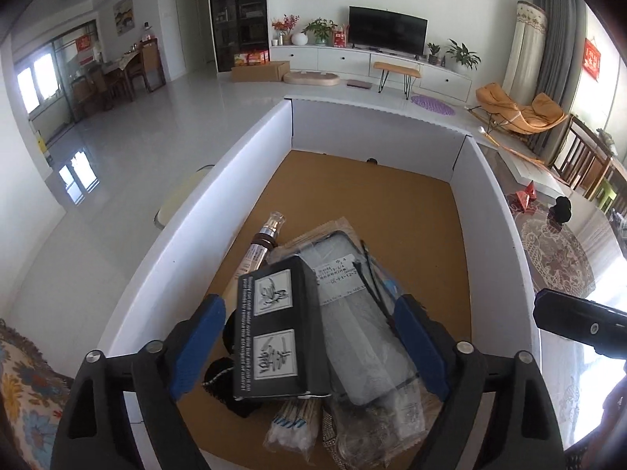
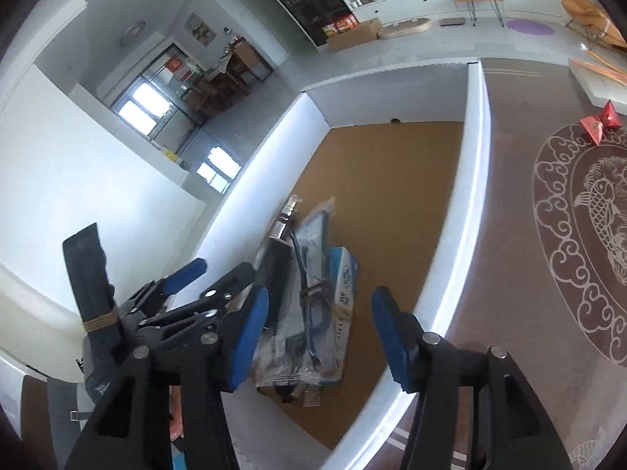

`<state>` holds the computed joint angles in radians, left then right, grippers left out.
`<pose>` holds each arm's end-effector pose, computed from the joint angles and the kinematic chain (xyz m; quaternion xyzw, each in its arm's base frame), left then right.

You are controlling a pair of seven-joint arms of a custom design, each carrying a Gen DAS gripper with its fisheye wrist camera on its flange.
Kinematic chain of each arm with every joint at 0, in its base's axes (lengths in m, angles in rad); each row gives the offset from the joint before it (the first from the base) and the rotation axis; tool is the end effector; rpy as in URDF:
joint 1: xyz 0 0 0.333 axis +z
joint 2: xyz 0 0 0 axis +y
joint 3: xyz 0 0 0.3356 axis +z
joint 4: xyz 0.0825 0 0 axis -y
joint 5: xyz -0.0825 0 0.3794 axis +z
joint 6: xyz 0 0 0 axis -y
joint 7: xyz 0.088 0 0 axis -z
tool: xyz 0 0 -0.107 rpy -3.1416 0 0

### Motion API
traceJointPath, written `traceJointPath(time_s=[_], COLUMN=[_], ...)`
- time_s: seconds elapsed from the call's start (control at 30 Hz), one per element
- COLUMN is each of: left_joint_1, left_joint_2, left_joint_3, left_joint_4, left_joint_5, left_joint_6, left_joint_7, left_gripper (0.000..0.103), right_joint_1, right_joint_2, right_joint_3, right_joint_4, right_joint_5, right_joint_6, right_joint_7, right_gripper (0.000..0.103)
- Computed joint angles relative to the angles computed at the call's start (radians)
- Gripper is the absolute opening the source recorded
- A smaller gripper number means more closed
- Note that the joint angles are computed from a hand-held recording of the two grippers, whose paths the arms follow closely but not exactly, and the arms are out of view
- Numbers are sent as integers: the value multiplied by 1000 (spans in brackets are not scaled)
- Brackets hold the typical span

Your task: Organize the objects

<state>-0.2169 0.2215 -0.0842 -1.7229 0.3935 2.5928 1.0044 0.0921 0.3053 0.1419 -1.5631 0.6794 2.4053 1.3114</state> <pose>0.6408 -0.2011 0.5477 -0.6657 0.6621 -0.2458 0.2410 0.6798 0.1521 0.5524 -0.6785 0.6228 0.0314 0.3882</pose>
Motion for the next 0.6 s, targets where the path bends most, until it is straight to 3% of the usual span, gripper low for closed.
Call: traceJointPath(time_s=[0.07,0.17,0.23,0.3,0.37,0.43,0.53,0.6], left_joint_1=[-12,-21,-24,-36,-58,-86,-174,-245], left_joint_2=[-5,14,31,63,105,163,247,315], left_joint_3=[4,-35,-81,-137,-191,-238,-233,-197], left_joint_4=[-10,13,27,69,128,204,312,389], left_joint_5=[28,-36,-133,-232,-304,-359,-373,-358], left_joint_6=[38,103,150,169,162,123,44,-4], left_joint_7=[-35,0,92,214,329,435,464,448], left_gripper=[92,92,92,92,93,99,102,102], right_joint_1=[-7,-6,-45,-4,30,-29,-105,-149], right_joint_2=[-63,-172,-238,-275,-285,-293,-318,-312], right_joint_3=[-3,-28,-11,-133,-273,-290,-296,-295], right_joint_4=[-100,-278,-426,-557,-601,-614,-670,-682], right_joint_5=[27,38,-156,-507,-857,-1183,-1354,-1319], right_joint_6=[94,308,513,648,600,490,426,398], right_joint_7=[-58,-114,69,414,731,1036,1193,1189], right_gripper=[57,78,102,103,103,103,103,103])
